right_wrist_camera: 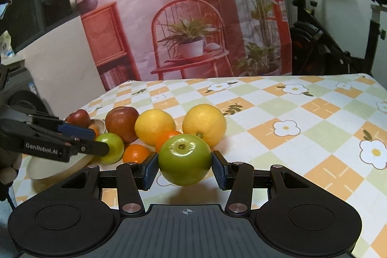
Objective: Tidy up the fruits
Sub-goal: 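Grasp a large green apple with the right gripper while the left gripper grasps a small green apple, then lift both green apples and carry them toward the cream plate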
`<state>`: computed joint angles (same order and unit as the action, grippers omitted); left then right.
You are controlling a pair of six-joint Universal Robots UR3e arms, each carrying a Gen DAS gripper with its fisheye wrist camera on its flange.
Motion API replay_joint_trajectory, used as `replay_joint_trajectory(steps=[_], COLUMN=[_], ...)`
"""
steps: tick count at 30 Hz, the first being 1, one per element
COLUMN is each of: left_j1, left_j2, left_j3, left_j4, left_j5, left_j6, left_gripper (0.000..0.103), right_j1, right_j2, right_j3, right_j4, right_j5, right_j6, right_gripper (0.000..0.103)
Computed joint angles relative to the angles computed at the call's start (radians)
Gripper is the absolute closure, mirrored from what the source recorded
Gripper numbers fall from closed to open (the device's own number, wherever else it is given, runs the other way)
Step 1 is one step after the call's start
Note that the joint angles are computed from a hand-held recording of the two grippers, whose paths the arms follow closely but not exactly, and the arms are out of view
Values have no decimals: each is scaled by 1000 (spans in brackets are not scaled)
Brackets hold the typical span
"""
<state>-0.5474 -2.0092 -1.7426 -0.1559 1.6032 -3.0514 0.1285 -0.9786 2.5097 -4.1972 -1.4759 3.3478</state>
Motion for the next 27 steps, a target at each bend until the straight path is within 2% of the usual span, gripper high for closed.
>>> replay_joint_trajectory(steps=[3,6,9,22,27], left_j1=[-21,-25,-17,-69,-69], left_j2=[-16,-34,-36,-93,-89], left_j3=[13,37,45,87,78], left_j4=[7,-7,-18,6,17], left_j5=[39,61,49,150,155], left_j6=[44,42,37,111,98], left_gripper=[56,57,57,55,55], right_j1=[-5,-1,2,-8,-9], right_j2=[6,8,6,3,5], right_j3=[4,3,2,0,-1], right_j4=[-11,-13,-11,4,2], right_j5=[9,5,3,17,18], right_j6=[-6,-1,11,11,12], right_gripper=[59,59,59,59,59])
